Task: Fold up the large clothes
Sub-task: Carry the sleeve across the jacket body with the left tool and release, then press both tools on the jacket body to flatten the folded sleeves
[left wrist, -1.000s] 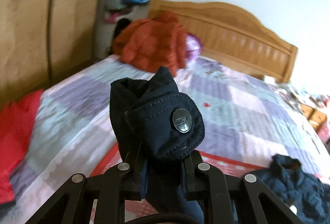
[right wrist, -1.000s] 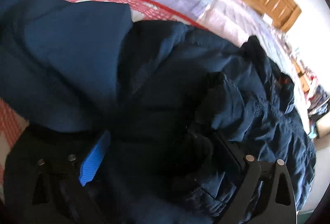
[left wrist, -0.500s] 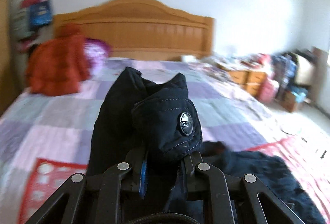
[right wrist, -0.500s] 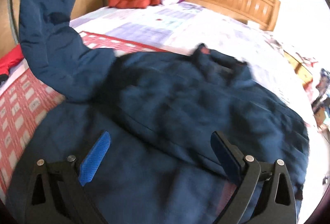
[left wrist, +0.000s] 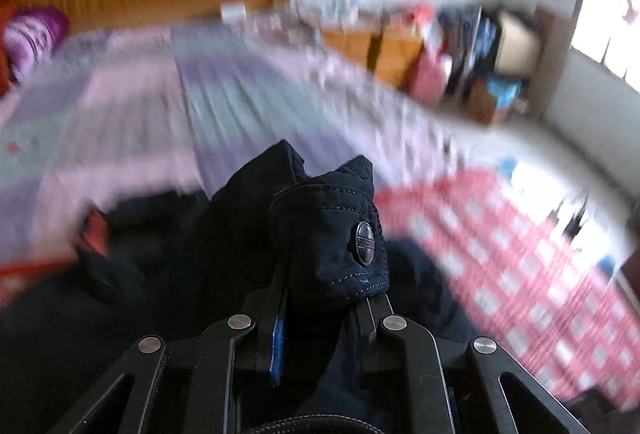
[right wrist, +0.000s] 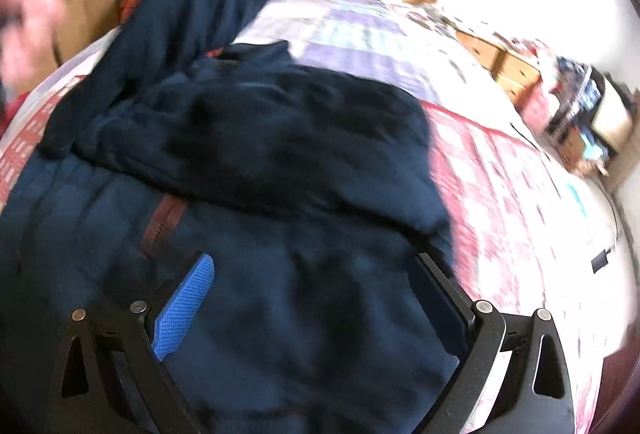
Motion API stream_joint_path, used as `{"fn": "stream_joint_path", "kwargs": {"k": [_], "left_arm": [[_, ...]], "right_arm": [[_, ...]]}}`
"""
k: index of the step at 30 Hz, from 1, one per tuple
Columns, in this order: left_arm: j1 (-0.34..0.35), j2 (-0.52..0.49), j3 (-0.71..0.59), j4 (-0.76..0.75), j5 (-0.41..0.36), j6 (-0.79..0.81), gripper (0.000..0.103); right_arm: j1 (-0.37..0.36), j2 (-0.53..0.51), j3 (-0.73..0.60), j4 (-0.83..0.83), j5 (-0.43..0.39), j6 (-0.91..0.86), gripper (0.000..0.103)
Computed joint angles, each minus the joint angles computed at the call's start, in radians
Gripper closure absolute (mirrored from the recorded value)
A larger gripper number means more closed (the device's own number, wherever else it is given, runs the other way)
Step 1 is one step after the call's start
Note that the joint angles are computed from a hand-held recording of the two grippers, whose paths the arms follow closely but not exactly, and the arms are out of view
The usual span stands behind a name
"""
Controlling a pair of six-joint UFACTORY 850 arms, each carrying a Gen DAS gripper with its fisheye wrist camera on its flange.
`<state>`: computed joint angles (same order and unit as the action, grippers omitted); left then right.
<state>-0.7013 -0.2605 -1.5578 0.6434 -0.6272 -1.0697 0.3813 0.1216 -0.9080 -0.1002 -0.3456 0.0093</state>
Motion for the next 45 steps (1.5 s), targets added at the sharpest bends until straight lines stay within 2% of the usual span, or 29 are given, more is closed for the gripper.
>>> {"fn": "stream_joint_path", "kwargs": {"k": [3,7,13,20,23,24,26,28,29,32,34,38,43,45], "left_arm": [[-0.024,-0.103,-0.035,-0.049,-0.043,-0.003,0.085],[-0.059,-0.161,-0.053,0.045,-0.085,-0.116,0.084],[-0.082,-0.165,-0.042,0.108,-0.109,-0.179,0.081],[-0.085,0.012,0.139,0.175,0.059,-0.278,0.078],[-0.091,0.102,0.233,0.191,0.11,-0.31,0.075],[-0.099,0.145,0.276,0.218,0.116,-0.346,0.074],[-0.111,0.204,0.336,0.28,0.091,-0.425,0.052],[-0.126,0.277,0.403,0.359,0.041,-0.529,0.05],[-0.121,0.318,0.438,0.365,0.046,-0.567,0.046],[-0.088,0.41,0.513,0.269,0.084,-0.561,0.045],[-0.09,0.439,0.534,0.271,0.03,-0.552,0.045],[-0.071,0.465,0.566,0.309,-0.135,-0.569,0.043],[0.064,0.469,0.63,0.303,-0.176,-0.566,0.043],[0.146,0.452,0.655,0.219,-0.129,-0.509,0.042]], "right_arm": [[-0.08,0.04,0.04,0.12,-0.01,-0.166,0.003],[-0.161,0.059,0.065,0.257,-0.02,-0.343,0.003],[-0.214,0.06,0.076,0.32,-0.03,-0.391,0.003],[-0.191,0.031,0.035,0.281,-0.012,-0.278,0.003],[-0.161,-0.008,-0.015,0.206,-0.015,-0.146,0.003],[-0.151,-0.023,-0.031,0.187,-0.015,-0.115,0.003],[-0.128,-0.052,-0.067,0.151,-0.017,-0.049,0.003],[-0.115,-0.077,-0.099,0.168,-0.015,-0.044,0.003],[-0.108,-0.092,-0.117,0.181,-0.013,-0.047,0.003],[-0.08,-0.135,-0.17,0.167,-0.011,-0.017,0.003],[-0.058,-0.169,-0.209,0.157,-0.018,0.012,0.003],[-0.034,-0.245,-0.286,0.223,-0.049,-0.002,0.003],[-0.028,-0.352,-0.386,0.353,-0.097,-0.044,0.002],[-0.022,-0.385,-0.407,0.328,-0.097,-0.008,0.002]]}}
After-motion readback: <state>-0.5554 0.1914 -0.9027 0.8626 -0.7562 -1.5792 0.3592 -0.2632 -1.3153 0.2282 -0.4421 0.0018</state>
